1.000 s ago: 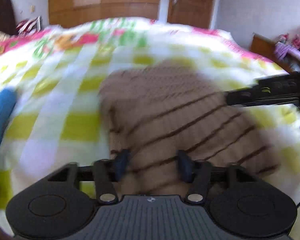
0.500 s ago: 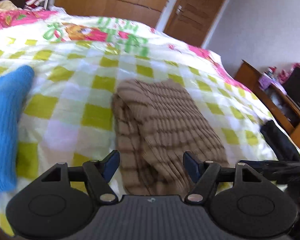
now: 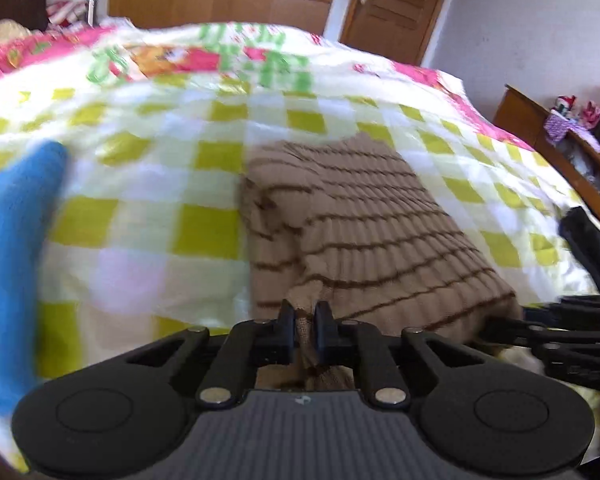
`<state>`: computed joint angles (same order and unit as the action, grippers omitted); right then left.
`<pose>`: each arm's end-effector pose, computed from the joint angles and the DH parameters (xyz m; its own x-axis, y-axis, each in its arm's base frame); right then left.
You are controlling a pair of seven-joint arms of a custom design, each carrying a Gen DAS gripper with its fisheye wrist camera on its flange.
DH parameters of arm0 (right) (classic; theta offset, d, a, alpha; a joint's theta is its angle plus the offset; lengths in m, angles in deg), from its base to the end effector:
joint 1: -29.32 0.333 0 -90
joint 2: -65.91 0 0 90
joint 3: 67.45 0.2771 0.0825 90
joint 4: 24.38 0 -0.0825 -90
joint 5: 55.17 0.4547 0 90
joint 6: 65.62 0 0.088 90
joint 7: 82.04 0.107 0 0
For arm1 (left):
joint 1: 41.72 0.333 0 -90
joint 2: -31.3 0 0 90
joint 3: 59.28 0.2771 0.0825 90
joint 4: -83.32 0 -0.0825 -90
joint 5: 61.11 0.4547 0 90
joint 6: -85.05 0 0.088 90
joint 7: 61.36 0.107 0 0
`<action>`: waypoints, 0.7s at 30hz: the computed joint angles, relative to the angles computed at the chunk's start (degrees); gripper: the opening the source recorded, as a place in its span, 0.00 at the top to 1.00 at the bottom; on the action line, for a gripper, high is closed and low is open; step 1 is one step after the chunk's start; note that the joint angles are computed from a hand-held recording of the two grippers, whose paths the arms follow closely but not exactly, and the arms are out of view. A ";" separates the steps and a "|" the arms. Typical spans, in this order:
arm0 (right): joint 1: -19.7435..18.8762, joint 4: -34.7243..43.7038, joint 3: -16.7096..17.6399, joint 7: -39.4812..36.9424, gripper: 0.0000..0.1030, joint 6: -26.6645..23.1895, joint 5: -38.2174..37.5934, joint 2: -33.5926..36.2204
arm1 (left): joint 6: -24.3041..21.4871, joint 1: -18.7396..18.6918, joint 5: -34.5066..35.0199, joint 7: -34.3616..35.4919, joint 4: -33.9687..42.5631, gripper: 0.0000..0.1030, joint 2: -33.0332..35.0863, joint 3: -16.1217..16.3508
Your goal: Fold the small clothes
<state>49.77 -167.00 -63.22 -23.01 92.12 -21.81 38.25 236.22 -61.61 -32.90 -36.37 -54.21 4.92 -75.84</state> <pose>0.4871 0.1995 0.4749 0.5354 -0.8366 -0.1157 -0.6259 -0.3011 -0.7194 0.4270 -0.3362 0.4908 0.0421 -0.9785 0.2017 -0.6963 -0.1735 -0.6965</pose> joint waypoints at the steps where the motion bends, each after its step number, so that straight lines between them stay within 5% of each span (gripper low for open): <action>1: -0.28 -0.38 0.09 0.65 0.84 -0.89 -0.21 -0.95 | -1.04 0.59 0.77 -1.38 -1.10 0.73 -1.50 -0.62; 4: -1.49 -2.08 1.19 2.97 0.86 -2.50 -2.06 -2.79 | -7.91 0.84 0.10 -4.17 -2.40 0.82 -1.92 -1.44; 7: -4.03 -2.19 3.99 7.62 0.85 -2.72 -7.09 -1.37 | -6.29 -0.42 -0.97 -5.60 -5.20 0.82 -3.98 -0.68; 10: -2.71 -1.60 2.60 5.84 0.78 -4.51 -8.24 -2.33 | -3.00 -0.52 -0.04 -7.84 -7.40 0.81 -8.50 -0.61; 13: -3.43 -1.52 2.50 6.35 0.77 -6.71 -9.59 -5.05 | 0.71 -0.25 1.48 -9.35 -8.24 0.69 -11.22 -1.20; 15: -4.42 -1.88 3.23 7.70 0.72 -6.68 -10.94 -7.46 | 5.00 -1.15 1.42 -8.42 -8.14 0.51 -10.46 -0.35; 19: -0.88 3.04 0.90 4.30 0.47 -4.81 -7.26 -4.22 | 7.63 0.41 3.30 -8.33 -4.16 0.44 -3.39 -2.40; 21: 0.75 9.23 1.11 3.16 0.43 -3.50 -5.17 2.66 | 7.42 1.89 4.72 -10.58 -2.21 0.44 0.05 -3.74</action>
